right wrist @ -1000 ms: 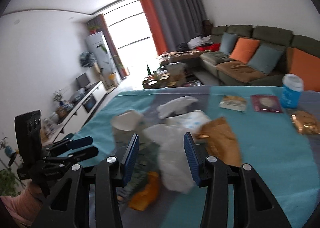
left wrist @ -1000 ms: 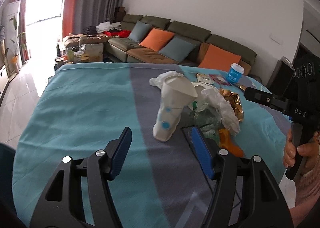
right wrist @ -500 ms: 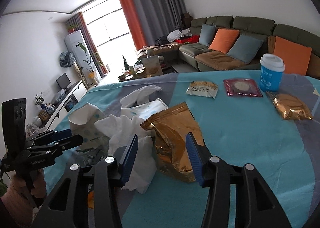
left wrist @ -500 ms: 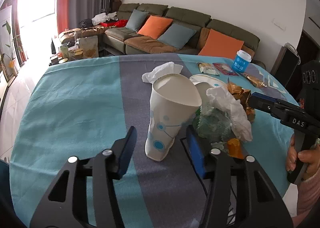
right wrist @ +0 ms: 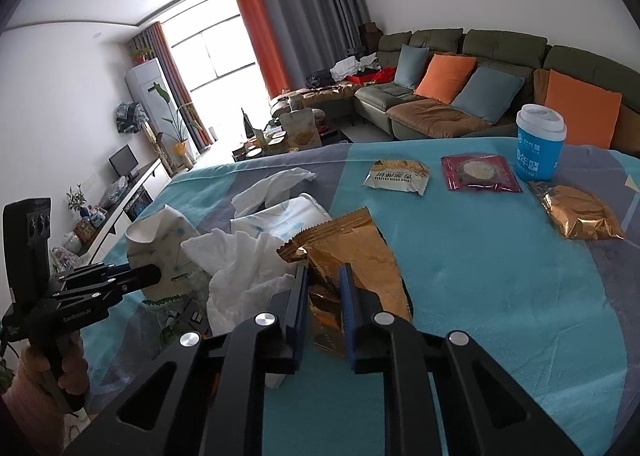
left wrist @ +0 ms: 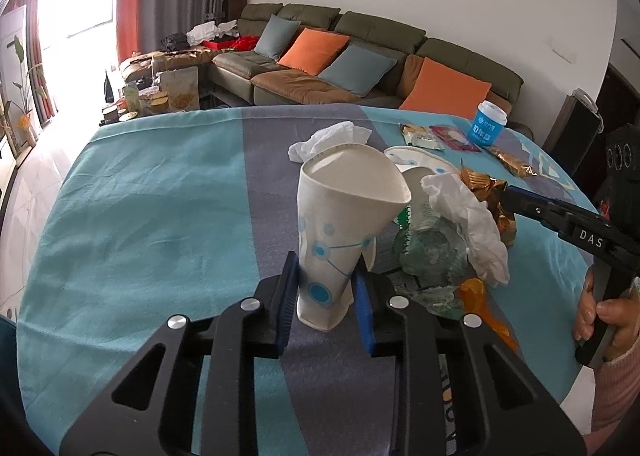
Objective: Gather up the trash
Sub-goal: 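Grasp the white paper cup with the left gripper while the right gripper grasps the gold snack bag, then carry the paper cup and gold snack bag over the teal bin with both grippers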
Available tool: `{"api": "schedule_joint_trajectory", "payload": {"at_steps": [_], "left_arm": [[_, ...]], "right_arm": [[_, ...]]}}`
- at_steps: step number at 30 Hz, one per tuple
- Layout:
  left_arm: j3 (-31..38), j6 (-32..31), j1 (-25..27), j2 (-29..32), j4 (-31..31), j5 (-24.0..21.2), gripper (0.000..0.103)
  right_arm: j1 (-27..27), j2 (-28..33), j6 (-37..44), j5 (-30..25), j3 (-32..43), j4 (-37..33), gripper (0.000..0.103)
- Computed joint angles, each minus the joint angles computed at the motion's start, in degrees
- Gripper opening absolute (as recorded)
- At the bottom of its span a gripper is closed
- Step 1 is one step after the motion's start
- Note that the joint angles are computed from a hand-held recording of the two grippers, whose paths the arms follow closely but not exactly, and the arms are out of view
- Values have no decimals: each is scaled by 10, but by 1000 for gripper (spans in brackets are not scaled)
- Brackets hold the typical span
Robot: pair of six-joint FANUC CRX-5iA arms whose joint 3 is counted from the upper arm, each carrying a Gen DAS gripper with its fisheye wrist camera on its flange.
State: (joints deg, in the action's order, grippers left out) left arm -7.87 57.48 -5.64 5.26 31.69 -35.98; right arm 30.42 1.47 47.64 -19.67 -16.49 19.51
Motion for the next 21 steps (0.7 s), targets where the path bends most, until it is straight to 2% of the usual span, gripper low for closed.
{"api": "schedule_joint_trajectory", "payload": {"at_steps": [10,13,15,17,19,21], "left_arm": [[-46,-18,18,-40,38,23,26],[-64,-23,26,-58,53,30,26],[-77,-31,34,-71,67,31,26],[-87,-33,40,-84,69,35,26],[-97,-34,46,-97,70,37,26],[-107,-32,53,-109,72,41,26]], "right_arm": [[1,-26,-59,32,-30,65,13],[6,-36,-53,45,-33,70,13],[10,-42,-29,53,-29,48,13],[15,-46,40,54,-12,-22,13],[20,-49,82,52,0,-62,13],[26,-48,165,41,28,-144,13]]}}
